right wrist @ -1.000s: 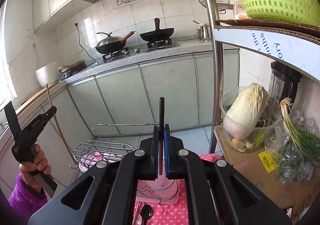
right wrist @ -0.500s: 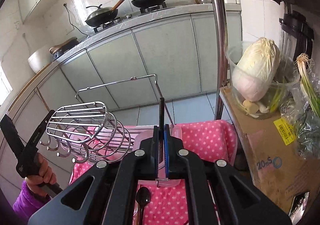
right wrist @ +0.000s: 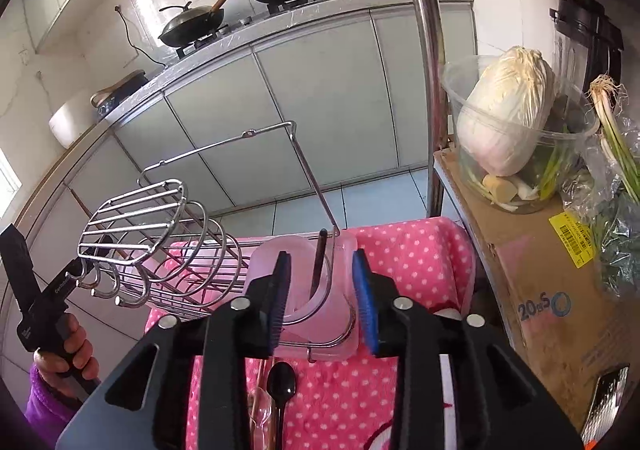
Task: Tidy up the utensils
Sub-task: 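Move both open tools back down to the utensils on the mat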
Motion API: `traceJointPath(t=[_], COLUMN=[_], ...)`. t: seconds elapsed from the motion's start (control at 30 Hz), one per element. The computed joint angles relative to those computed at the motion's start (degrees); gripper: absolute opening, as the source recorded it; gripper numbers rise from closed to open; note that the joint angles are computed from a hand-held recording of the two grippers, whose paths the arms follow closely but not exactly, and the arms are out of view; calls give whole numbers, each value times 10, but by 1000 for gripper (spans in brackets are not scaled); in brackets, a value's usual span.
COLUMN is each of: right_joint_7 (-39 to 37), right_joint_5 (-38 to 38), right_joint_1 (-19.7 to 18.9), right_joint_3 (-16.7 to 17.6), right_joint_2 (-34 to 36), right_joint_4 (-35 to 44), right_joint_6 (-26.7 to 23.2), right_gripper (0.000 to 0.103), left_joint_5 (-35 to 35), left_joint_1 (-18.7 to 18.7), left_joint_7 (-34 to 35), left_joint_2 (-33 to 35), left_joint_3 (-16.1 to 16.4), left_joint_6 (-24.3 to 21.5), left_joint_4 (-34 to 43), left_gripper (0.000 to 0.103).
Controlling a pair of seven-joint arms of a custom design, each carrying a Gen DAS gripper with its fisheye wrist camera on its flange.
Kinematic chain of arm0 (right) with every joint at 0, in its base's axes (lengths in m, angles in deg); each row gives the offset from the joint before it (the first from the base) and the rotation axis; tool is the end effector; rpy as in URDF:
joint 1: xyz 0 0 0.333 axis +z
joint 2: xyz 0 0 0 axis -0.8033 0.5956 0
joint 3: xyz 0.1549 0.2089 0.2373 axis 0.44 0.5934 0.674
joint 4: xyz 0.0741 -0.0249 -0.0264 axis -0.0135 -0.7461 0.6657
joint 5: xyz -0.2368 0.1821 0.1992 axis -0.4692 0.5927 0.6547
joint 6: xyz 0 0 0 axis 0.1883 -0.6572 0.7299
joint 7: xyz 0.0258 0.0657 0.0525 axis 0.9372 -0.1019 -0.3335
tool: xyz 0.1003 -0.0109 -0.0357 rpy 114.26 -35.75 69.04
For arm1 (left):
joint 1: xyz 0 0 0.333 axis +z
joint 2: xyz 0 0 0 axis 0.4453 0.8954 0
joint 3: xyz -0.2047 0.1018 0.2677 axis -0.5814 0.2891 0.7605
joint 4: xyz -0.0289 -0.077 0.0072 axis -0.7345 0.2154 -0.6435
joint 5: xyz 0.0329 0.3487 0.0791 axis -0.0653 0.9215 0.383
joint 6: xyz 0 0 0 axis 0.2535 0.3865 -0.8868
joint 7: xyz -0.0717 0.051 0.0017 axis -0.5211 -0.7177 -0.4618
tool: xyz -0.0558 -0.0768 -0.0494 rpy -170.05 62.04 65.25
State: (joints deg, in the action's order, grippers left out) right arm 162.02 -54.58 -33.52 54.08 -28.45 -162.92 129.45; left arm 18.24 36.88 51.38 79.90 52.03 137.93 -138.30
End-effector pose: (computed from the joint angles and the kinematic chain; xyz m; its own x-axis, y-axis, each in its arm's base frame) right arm 0.6249 0.1714 0.4614 -0.2211 -0.9367 -0.2716 -0.6321 0.3497 -0.6915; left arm 0.7422 -0.0894 0.4343 -0.3157 -0.8987 0.3045 -0.5909 -0.0649 -0.8041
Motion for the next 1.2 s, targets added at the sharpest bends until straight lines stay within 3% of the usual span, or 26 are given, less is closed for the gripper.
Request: traceJointPath(t=[0.1,0.27,0.47,0.73,0.87,1.0,1.13,1.2], right_joint_7=[39,197,320,439,498,536,572,551], right_joint_5=[-32,-180,-288,-371,-419,-451,-486,-471], right_joint_1=[18,70,76,52,36,15,-7,-20], right_joint_3=[-24,-80,-66,-23,-4,20,45,61], right_joint_2=[-20,-61,-80,-62,-45,-33,-25,-22], right_joint_4=[-25,-78,-122,-142,-138,-132,-122,-123], right_joint_6=[15,40,51,85,105,113,114,112], right_gripper=[35,35,35,35,35,35,35,35], left_joint_5=[-2,-59,-144,-115,-39,44,143,184], left_joint_1=[5,61,89,20,-49,-103,-143,-154], left_joint_7=[-3,35,120,77,-5,-78,-175,-216], left_joint_2=[-18,-56,-119,-168,-160,-135,-96,-69], left_joint_3=[4,-41,-53,47,118,166,203,213], left_joint_6=[4,-2,3,-105,-162,-190,-217,-248], left_joint_4=[-25,-91,-187,-262,-259,-235,-184,-144], left_gripper=[35,36,36,34,27,13,12,12])
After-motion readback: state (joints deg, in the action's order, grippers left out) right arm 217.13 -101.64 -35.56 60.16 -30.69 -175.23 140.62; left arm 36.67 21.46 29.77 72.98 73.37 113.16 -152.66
